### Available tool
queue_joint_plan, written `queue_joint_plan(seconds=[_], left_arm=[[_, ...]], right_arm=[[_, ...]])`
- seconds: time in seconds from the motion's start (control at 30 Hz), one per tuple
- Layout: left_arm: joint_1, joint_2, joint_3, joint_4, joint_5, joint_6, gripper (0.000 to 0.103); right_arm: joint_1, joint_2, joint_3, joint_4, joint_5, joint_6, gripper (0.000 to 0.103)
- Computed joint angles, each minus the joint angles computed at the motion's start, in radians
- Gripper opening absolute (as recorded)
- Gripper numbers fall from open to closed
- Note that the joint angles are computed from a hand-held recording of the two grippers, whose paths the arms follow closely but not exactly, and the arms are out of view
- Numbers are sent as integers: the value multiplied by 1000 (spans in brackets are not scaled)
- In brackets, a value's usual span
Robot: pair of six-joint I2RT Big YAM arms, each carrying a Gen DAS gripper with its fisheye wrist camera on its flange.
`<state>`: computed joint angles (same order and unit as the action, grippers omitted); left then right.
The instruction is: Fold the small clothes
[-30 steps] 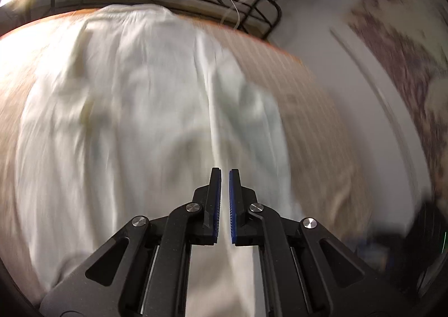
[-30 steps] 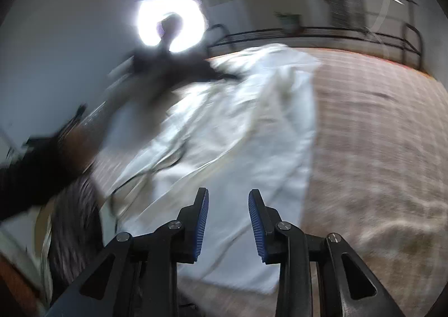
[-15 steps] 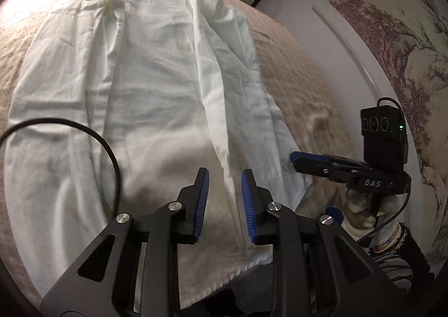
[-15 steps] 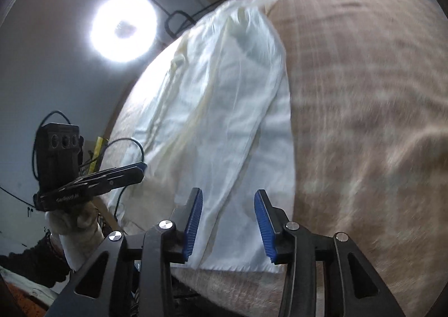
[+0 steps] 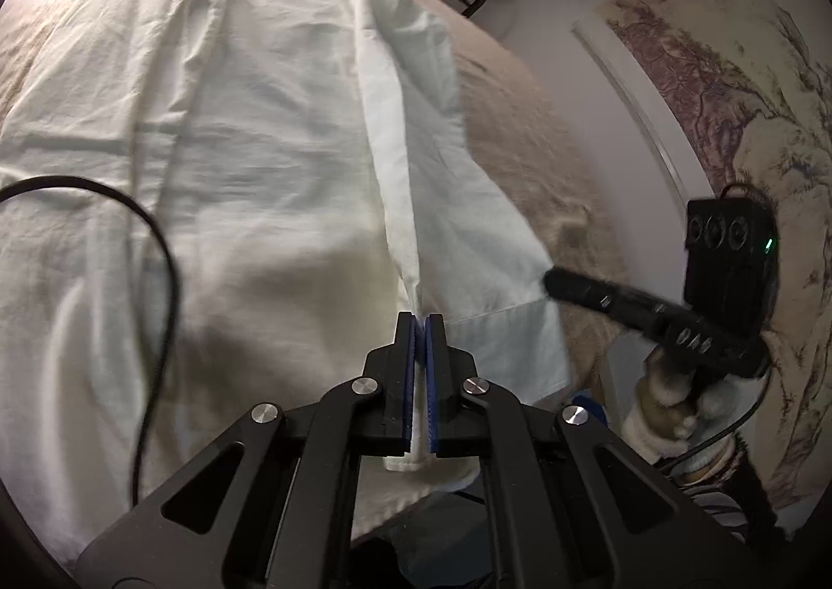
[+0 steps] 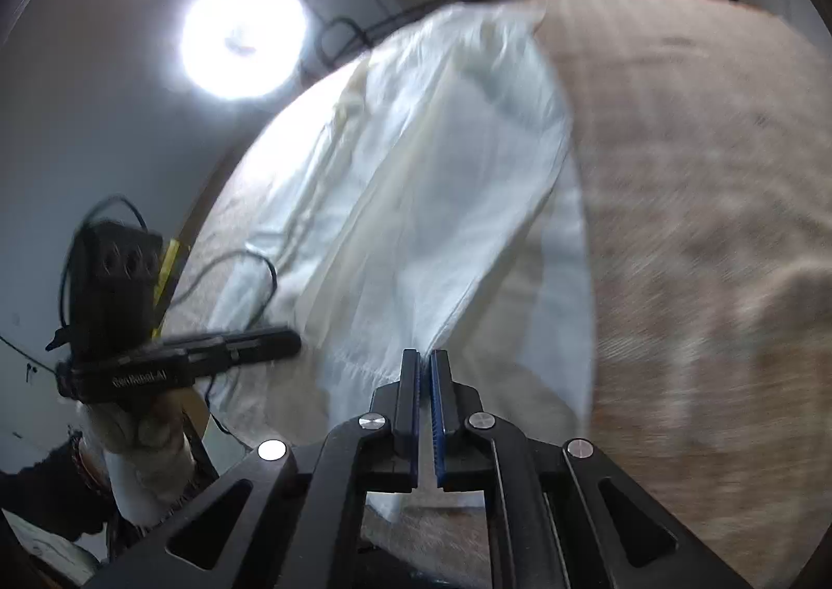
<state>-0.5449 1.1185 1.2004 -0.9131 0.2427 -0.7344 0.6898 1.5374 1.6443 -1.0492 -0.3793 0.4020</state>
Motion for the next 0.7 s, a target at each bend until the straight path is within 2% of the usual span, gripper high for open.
queue_joint_plan(seconds=[0.07,0.17,0.23,0.3,0.37,0.47,0.5,0.53,0.57,0.67,0.7], left_arm=[[-36,25,16,-4,-41,13,1],[-57,52,13,8,-49,-12,1],[-69,62,12,-1,-83,-11,1],[-84,61,15,-14,-133,10,1],[-79,49,8,-10,-113,0,1],[-68,39,12,-17,-91,4,1],[-68,47,23,-34,-94,5,2],[-62,57,34,-52,-79,2,10],[-56,63,39,-55,-60,-5,22],[-71,96,76,-88,-95,28,24],[-78,111,90,-107,-110,43,23]], right_arm=[[-17,-15,10,-14,-5,-9,0],[-24,-5,31,-67,29,-30,0],[-22,11,43,-100,57,-42,0],[-33,8,23,-104,37,-38,0],[-28,9,9,-108,63,-41,1],[-41,-14,-33,-56,26,1,10],[-50,-18,-40,-43,3,22,31],[-59,-22,-50,-23,-19,43,35],[-62,-28,-57,-12,-18,52,34],[-65,-34,-66,-12,-7,50,30],[-65,-36,-69,-13,-4,49,25]])
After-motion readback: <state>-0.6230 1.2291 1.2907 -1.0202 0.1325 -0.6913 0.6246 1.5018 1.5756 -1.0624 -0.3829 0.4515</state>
